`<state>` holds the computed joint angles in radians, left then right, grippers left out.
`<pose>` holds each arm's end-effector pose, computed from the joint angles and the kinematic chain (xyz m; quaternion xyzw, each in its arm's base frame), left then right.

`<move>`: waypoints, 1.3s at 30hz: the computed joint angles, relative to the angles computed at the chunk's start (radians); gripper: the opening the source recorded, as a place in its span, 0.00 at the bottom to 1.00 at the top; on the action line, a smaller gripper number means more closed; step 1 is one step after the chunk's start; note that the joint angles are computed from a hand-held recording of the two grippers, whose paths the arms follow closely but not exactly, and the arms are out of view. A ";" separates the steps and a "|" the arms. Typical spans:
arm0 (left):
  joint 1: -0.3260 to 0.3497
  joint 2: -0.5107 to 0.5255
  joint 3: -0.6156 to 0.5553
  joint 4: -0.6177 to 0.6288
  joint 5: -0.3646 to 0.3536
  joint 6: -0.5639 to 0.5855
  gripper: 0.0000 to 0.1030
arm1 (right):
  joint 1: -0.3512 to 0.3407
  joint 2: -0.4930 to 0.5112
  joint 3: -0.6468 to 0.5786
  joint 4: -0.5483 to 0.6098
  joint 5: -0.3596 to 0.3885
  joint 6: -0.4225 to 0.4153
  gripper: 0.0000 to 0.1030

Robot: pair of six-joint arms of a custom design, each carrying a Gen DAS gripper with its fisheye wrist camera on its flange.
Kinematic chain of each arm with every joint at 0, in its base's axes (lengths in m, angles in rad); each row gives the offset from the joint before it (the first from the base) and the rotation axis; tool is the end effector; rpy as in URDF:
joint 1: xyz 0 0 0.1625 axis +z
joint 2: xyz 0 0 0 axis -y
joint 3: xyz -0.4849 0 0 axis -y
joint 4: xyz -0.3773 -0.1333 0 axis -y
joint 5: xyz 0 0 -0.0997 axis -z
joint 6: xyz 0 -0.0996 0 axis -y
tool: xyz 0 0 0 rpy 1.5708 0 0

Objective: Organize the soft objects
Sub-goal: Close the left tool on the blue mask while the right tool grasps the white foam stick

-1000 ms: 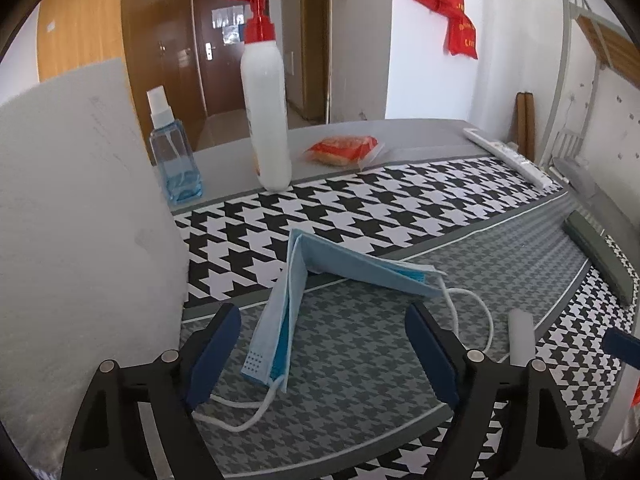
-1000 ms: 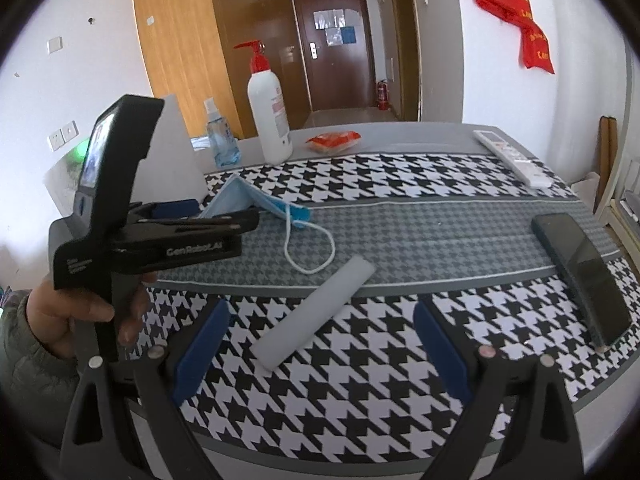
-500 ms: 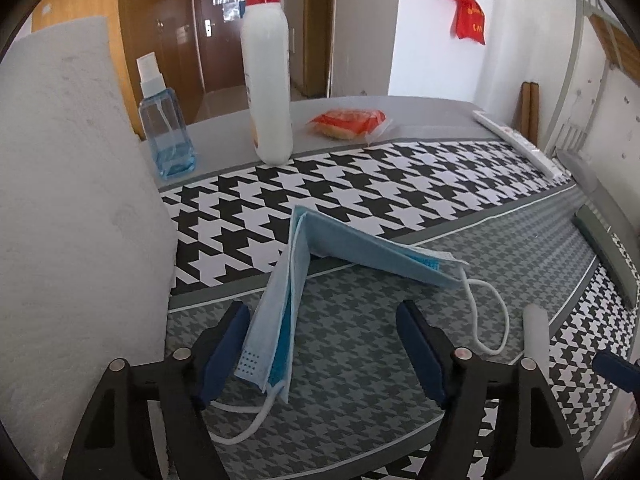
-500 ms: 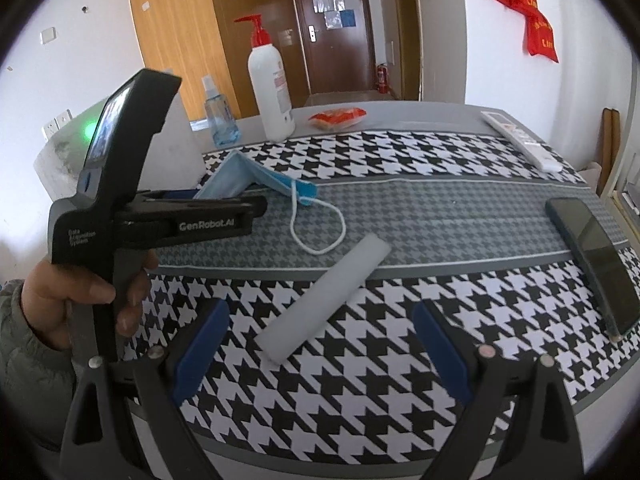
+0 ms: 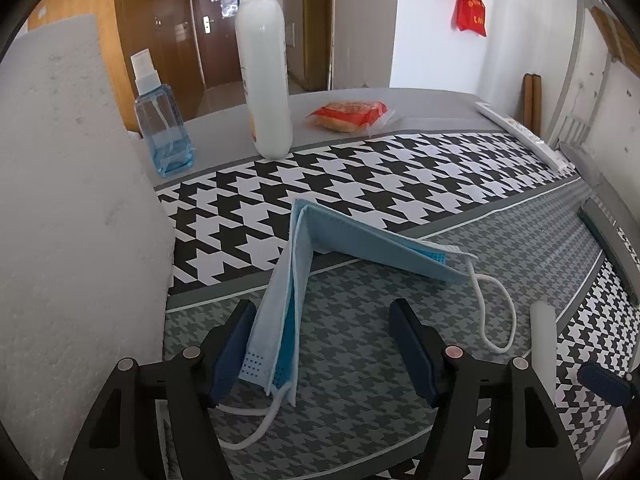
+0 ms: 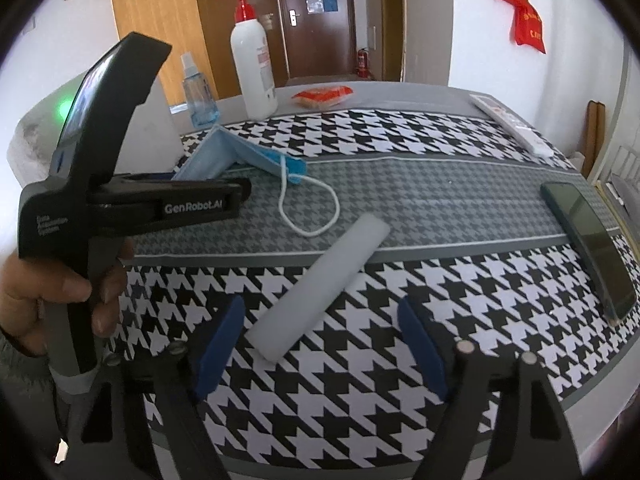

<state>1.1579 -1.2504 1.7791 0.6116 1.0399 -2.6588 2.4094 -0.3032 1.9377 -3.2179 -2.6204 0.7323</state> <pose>-0.0017 -0.4619 0.3127 0.3577 0.8740 -0.1970 0.2633 0.4323 -0.3255 -0.1176 0.0428 -0.8644 0.3582 0.3504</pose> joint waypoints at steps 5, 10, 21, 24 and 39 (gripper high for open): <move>0.004 -0.005 0.001 -0.006 0.006 0.006 0.53 | 0.006 -0.003 -0.005 0.034 0.002 0.039 0.70; 0.001 -0.015 0.011 -0.014 0.010 0.017 0.24 | 0.010 -0.005 -0.004 0.050 -0.006 0.075 0.69; 0.019 -0.037 0.004 -0.018 0.057 0.007 0.07 | 0.019 0.000 -0.027 0.091 0.005 0.115 0.48; 0.016 -0.058 0.022 -0.030 0.086 0.025 0.07 | 0.024 0.005 -0.043 0.120 0.011 0.125 0.39; 0.029 -0.113 0.050 -0.063 0.154 0.057 0.07 | 0.052 -0.016 -0.040 0.187 -0.026 0.219 0.16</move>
